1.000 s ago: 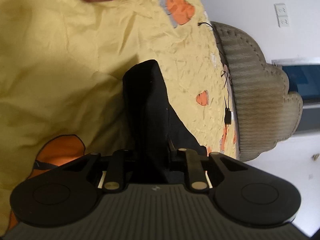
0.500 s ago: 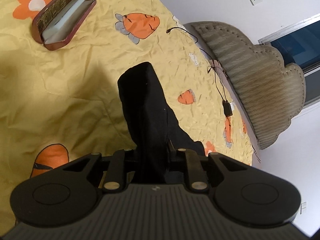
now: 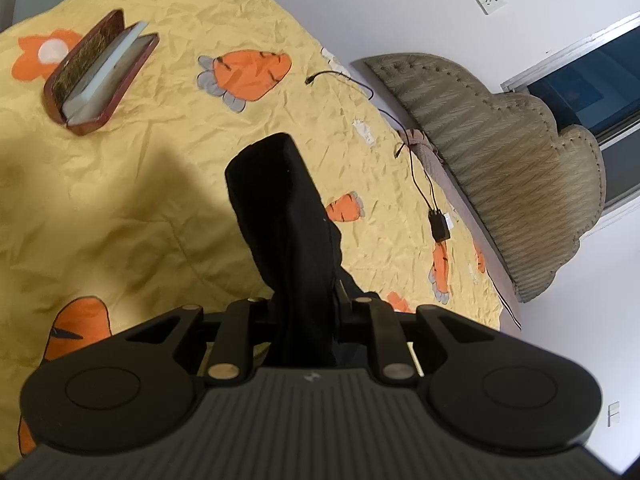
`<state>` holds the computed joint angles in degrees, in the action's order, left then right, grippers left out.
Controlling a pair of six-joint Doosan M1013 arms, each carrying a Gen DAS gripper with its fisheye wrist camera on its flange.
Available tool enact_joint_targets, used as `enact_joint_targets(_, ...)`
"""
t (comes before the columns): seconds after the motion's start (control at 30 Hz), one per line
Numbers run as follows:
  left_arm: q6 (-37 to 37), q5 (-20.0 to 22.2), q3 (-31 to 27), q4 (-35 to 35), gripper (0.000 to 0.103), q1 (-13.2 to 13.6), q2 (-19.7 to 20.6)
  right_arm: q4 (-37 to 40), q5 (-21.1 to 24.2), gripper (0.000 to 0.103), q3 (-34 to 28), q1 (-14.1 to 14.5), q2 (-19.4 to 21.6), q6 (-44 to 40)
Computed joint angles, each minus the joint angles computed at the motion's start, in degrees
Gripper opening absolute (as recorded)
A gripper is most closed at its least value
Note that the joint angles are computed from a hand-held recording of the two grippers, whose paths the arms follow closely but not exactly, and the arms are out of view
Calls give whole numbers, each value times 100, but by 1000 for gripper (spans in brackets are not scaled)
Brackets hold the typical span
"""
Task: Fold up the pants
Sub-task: 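Lift the trousers high with both tools so they hang down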
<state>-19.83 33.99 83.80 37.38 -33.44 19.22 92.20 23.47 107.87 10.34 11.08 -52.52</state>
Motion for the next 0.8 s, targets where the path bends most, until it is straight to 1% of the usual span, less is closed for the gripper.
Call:
enact_joint_targets(0.07, 50, 167, -112, 42, 17, -29, 39, -213, 63, 13, -62, -8, 19, 320)
enact_joint_targets(0.17, 166, 366, -267, 108, 17, -81, 98, -976, 293, 13, -238, -65, 67, 1551)
enact_joint_targets(0.2, 261, 453, -340, 107, 17, -104, 127, -1138, 362, 13, -281, -81, 86, 1833)
enact_joint_targets(0.3, 599, 749, -599, 97, 17, -191, 226, -1340, 560, 12, -347, -154, 108, 2354)
enact_joint_targets(0.4, 691, 797, -750, 147, 17, -242, 277, -1359, 706, 13, -388, -204, 125, 2570)
enact_joint_targets(0.43, 726, 835, -792, 145, 17, -252, 296, -1414, 801, 15, -407, -222, 130, 2625)
enact_joint_targets(0.47, 738, 896, -836, 142, 17, -264, 316, -1653, 997, 18, -464, -281, 128, 2835)
enact_joint_targets(0.5, 706, 944, -854, 174, 17, -275, 326, -1928, 1307, 19, -558, -378, 126, 3136)
enact_joint_targets(0.53, 689, 970, -860, 202, 17, -280, 329, -2109, 1816, 19, -689, -534, 147, 3462)
enact_joint_targets(0.6, 615, 977, -813, 294, 17, -286, 306, -2292, 3004, 19, -1059, -928, 270, 4302)
enact_joint_targets(0.63, 580, 980, -788, 306, 17, -282, 293, -2293, 3296, 19, -1231, -1059, 343, 4653)
enact_joint_targets(0.67, 515, 938, -734, 320, 17, -276, 267, -2222, 3330, 19, -1364, -1148, 407, 4841)
enact_joint_targets(0.7, 458, 872, -679, 354, 17, -269, 240, -2194, 3174, 19, -1478, -1178, 468, 4985)
enact_joint_targets(0.73, 407, 826, -630, 380, 17, -263, 218, -2287, 2802, 19, -1634, -1149, 566, 5219)
enact_joint_targets(0.77, 371, 805, -595, 378, 17, -259, 203, -2543, 2471, 19, -1819, -1089, 695, 5502)
enact_joint_targets(0.8, 360, 776, -562, 385, 17, -258, 188, -3024, 2230, 19, -2089, -1006, 891, 6022)
